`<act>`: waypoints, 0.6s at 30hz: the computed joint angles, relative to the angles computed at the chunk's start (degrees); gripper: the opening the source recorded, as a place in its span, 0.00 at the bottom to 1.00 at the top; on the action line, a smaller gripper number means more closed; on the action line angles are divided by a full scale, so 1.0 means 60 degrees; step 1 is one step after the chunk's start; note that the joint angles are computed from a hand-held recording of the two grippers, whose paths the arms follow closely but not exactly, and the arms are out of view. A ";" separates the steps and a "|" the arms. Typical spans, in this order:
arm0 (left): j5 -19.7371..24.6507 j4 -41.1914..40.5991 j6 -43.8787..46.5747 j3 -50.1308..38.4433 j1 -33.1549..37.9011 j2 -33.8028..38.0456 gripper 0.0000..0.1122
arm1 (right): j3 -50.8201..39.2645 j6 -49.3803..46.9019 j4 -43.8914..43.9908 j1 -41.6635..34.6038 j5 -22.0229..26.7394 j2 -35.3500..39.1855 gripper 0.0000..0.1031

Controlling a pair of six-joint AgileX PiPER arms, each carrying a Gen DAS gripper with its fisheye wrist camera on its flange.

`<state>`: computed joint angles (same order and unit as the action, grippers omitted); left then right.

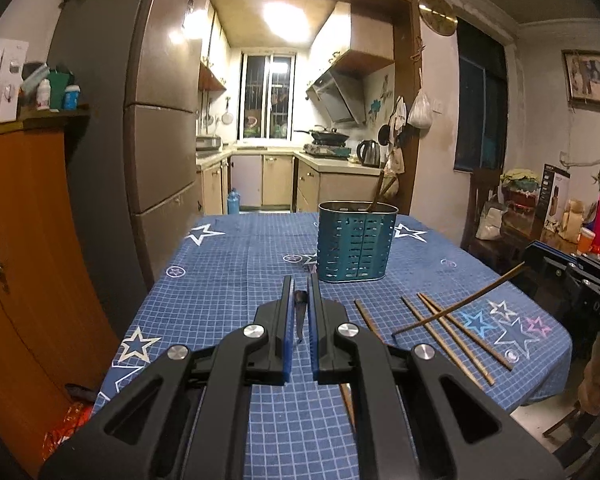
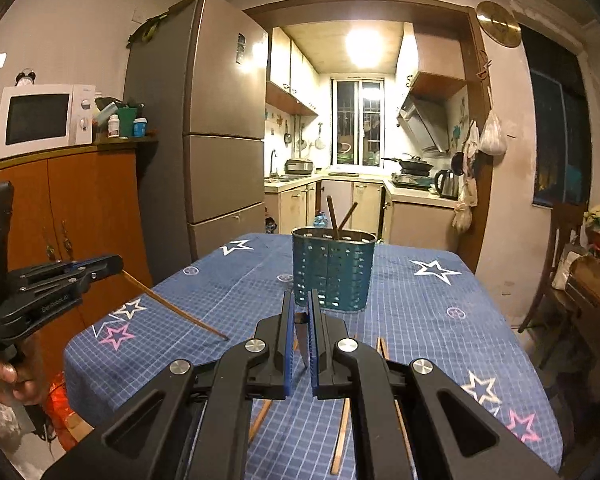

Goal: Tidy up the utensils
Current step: 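Carry the left gripper's chopstick to the teal holder while the right gripper carries its chopstick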

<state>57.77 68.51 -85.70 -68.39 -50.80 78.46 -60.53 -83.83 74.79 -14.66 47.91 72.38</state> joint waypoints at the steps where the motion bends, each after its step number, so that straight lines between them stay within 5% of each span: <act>1: -0.0138 -0.0227 0.0237 -0.0161 0.0167 0.0019 0.04 | -0.0300 0.0239 -0.0165 0.0047 0.0052 0.0144 0.07; 7: -0.0935 -0.1476 0.1433 -0.1052 0.1103 0.0222 0.04 | -0.1697 0.1313 -0.0894 0.0271 0.0361 0.0900 0.07; 18: -0.1072 -0.3557 0.3928 -0.3310 0.2230 0.1193 0.04 | -0.3881 0.2544 -0.1653 0.0593 0.0614 0.2060 0.07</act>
<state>51.33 47.17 -62.13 -88.25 -37.42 85.62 -83.81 -68.57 64.87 -11.10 51.60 84.74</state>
